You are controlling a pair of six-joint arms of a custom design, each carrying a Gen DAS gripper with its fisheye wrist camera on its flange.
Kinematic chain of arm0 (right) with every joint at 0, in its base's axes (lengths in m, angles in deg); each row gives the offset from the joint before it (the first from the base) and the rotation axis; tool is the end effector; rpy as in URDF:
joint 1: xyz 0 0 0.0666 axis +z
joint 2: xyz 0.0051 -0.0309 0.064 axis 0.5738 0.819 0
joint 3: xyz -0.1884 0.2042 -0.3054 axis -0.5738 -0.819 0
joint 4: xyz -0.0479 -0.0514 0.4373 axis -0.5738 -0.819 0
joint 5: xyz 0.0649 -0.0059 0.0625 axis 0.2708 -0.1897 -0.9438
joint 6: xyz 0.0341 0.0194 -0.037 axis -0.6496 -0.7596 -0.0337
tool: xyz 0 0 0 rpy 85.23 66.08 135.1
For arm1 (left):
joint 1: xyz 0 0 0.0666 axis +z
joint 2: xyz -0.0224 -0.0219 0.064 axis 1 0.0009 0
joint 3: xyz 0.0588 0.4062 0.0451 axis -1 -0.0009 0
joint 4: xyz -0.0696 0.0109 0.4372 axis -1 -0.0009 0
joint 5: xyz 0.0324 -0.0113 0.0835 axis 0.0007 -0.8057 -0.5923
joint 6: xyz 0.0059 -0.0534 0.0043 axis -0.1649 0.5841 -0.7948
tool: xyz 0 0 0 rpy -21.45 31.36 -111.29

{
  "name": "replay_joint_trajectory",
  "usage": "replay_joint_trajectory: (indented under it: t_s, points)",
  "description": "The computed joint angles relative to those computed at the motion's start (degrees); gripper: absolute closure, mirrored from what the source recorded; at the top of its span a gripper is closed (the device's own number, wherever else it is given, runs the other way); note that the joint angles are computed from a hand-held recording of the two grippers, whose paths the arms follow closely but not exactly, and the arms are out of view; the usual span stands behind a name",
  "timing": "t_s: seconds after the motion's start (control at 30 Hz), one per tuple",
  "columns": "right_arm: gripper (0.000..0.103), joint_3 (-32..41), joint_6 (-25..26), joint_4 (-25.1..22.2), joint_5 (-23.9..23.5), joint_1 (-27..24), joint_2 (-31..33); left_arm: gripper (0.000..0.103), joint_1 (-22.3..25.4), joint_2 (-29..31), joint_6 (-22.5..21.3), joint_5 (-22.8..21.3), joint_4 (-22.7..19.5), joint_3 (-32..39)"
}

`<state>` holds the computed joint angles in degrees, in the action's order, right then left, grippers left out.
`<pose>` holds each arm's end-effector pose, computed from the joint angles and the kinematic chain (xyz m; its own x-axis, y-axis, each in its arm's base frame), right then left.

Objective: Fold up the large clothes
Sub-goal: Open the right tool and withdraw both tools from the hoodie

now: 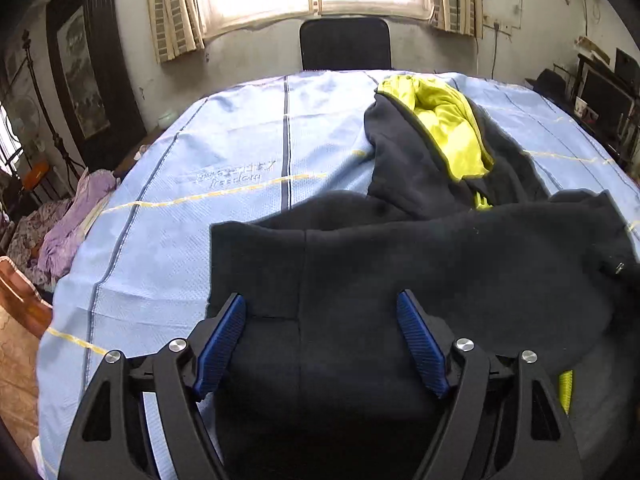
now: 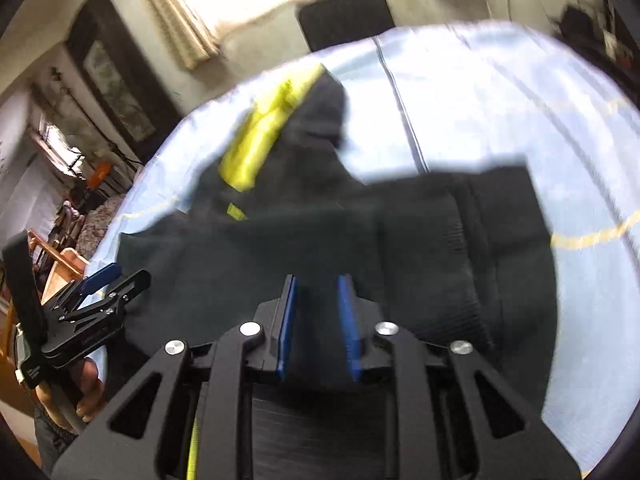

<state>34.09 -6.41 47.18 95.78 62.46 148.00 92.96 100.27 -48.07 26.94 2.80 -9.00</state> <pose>0.5072 0.2549 0.2848 -0.6758 0.4879 -0.5525 0.2820 0.8637 0.4178 0.6199 0.0215 0.3022 -0.6257 0.4404 -0.6438 0.5082 0.8563 0.0919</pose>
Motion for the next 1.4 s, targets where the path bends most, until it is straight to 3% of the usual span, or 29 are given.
replay_joint_trajectory:
  t_s: [0.1, 0.13, 0.17, 0.23, 0.27, 0.33, 0.4, 0.47, 0.53, 0.63, 0.73, 0.87, 0.97, 1.03, 1.1, 1.17, 1.27, 1.4]
  points:
    - [0.086, -0.76, -1.31, 0.97, -0.52, -0.18, -1.05, 0.025, -0.18, -0.43, -0.83, -0.95, 1.19, -0.52]
    - [0.077, -0.87, -0.9, 1.19, 1.52, 0.3, -1.43, 0.025, -0.07, -0.49, -0.9, -0.91, 0.86, -0.43]
    - [0.054, -1.43, 0.07, 2.24, 5.27, 1.26, -2.4, 0.025, -0.1, -0.92, -0.61, -0.69, 0.3, -0.52]
    - [0.03, -3.96, 0.12, 8.05, 9.85, 2.55, -4.97, 0.025, 0.47, -1.71, 0.35, 1.52, -0.86, -0.26]
    - [0.026, -5.63, -1.03, 11.98, 10.37, 2.98, -6.53, 0.025, 0.92, -2.56, 0.67, 2.74, -1.34, -0.41]
    - [0.026, -7.85, -5.81, 17.51, 3.63, 2.46, -8.72, 0.025, 1.68, -4.5, 1.38, 4.55, -2.14, -1.26]
    - [0.035, -9.55, -10.29, 21.44, -6.26, 1.47, -9.53, 0.025, 2.85, -6.35, 1.99, 7.53, -4.45, -1.95]
    - [0.047, -9.4, -11.15, 19.72, -12.37, 1.94, -9.79, 0.025, 3.8, -8.68, 1.76, 9.04, -5.03, -3.73]
    - [0.048, -9.33, -9.6, 16.32, -12.43, 3.82, -10.88, 0.025, 5.63, -12.34, 0.81, 10.43, -4.28, -6.86]
    - [0.047, -11.34, -7.61, 12.35, -7.93, 8.66, -15.17, 0.025, 10.01, -18.44, -1.41, 14.54, -5.03, -11.29]
    - [0.046, -15.25, -8.81, 10.49, -0.68, 14.83, -21.66, 0.024, 15.81, -23.79, -3.95, 19.53, -7.74, -13.82]
    - [0.046, -16.51, -9.5, 2.32, 13.48, 25.58, -28.38, 0.022, 24.35, -28.72, -7.62, 27.6, -13.21, -14.58]
    - [0.046, -16.6, -9.99, -2.57, 24.3, 34.88, -31.74, 0.021, 31.66, -30.99, -13.07, 34.6, -19.81, -14.27]
    - [0.046, -16.19, -10.49, -4.88, 29.3, 39.17, -32.38, 0.011, 36.71, -32.2, -18.11, 38.9, -24.63, -14.05]
    - [0.045, -15.18, -11.74, -8.28, 34.95, 44.47, -32.58, 0.007, 40.86, -32.72, -23.95, 41.51, -29.35, -13.59]
    - [0.038, -14.46, -12.35, -10.83, 39.05, 47.9, -32.18, 0.004, 43.05, -32.9, -27.78, 42.48, -31.68, -13.66]
    - [0.037, -14.79, -15.0, -13.33, 40.73, 49.21, -31.57, 0.004, 43.48, -32.12, -30.02, 40.91, -32.86, -14.35]
    - [0.037, -17.63, -17.7, -11.19, 34.31, 44.35, -31.71, 0.004, 38.46, -28.87, -27.03, 34.93, -31.05, -14.9]
